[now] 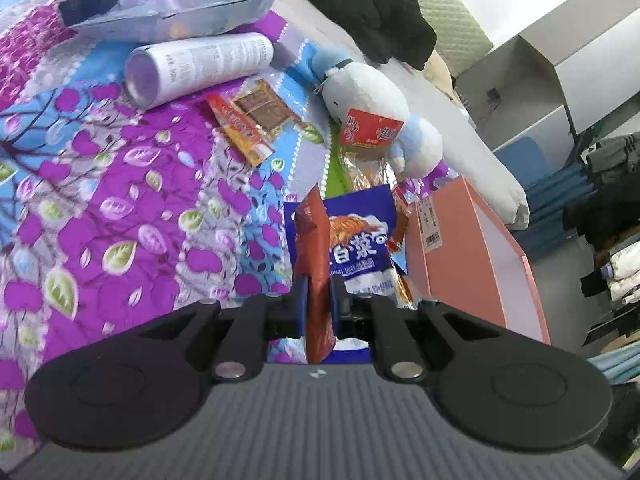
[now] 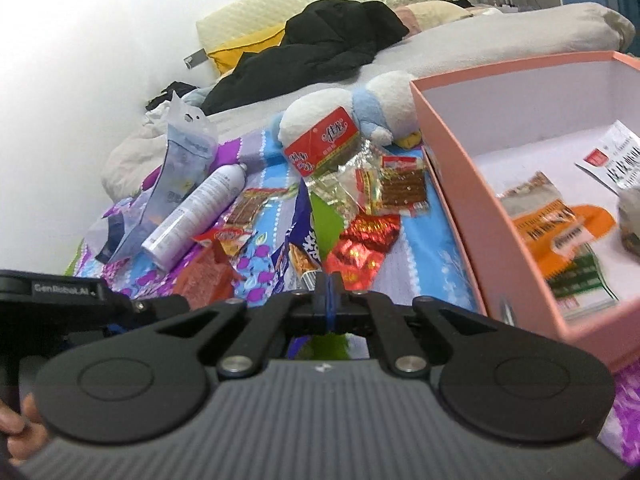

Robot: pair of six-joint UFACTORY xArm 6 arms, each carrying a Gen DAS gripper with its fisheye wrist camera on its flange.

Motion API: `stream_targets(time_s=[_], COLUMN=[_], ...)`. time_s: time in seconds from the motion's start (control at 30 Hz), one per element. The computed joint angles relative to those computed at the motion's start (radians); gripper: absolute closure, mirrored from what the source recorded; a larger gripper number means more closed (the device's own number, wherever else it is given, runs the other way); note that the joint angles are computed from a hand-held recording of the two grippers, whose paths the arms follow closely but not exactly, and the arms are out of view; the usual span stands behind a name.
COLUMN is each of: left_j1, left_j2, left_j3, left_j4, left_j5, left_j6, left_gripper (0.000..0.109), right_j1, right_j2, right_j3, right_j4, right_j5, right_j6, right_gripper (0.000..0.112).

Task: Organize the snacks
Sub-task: 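Lift the red sausage pack with the left tool while the right tool lifts the blue cabbage bag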

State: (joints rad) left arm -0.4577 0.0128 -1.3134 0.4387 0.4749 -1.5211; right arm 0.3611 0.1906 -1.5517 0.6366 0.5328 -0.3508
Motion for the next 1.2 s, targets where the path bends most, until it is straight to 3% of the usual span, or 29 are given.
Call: stream_targets(time_s=[0.27, 0.47, 0.73, 0.83, 0.93, 1.07, 1.17, 1.2], left_j1=[-0.059, -0.102, -0.145, -0.147, -0.162, -0.166, -0.163, -0.165], left_j2=[-0.059, -0.104, -0.081, -0.075, -0.043, -0.039, -0.035, -0.04], left_j3=[0.065, 0.122, 0.053, 0.041, -0.023, -0.032, -0.044, -0.041], left_j4=[-0.071, -0.114, -0.062, -0.061, -0.063, -0.073, -0.085, -0.073], left_j5=[0.028, 0.056, 0.207, 0.219, 0.324, 0.342, 0.36, 0.358], left_j6=[0.037, 0.048, 0.088, 0.094, 0.132, 0.164, 0.169, 0.163], left_gripper=[0.095, 0.095, 0.095, 0.095, 0.094, 0.093, 0.063, 0.05], right_j1=[-0.037, -0.071, -0.099, -0.109, -0.107, -0.1, -0.093, -0.093], right_j2=[-0.166, -0.278, -0.341, -0.344, -0.349, -0.35, -0.344, -0.343], right_j3=[0.147, 0.269, 0.371, 0.382, 0.391, 0.394, 0.388, 0.389], right_j4=[0.041, -0.02, -0.088, -0.083, -0.105, -0.143, -0.2, -0.19], right_j5=[0.075, 0.105, 0.08, 0.091, 0.076, 0.06, 0.056, 0.053], right_j6=[-0.051, -0.048, -0.029, -0.039, -0.034, -0.044, -0.025, -0.038], right_gripper=[0.109, 0.109, 0.109, 0.107, 0.105, 0.105, 0.099, 0.073])
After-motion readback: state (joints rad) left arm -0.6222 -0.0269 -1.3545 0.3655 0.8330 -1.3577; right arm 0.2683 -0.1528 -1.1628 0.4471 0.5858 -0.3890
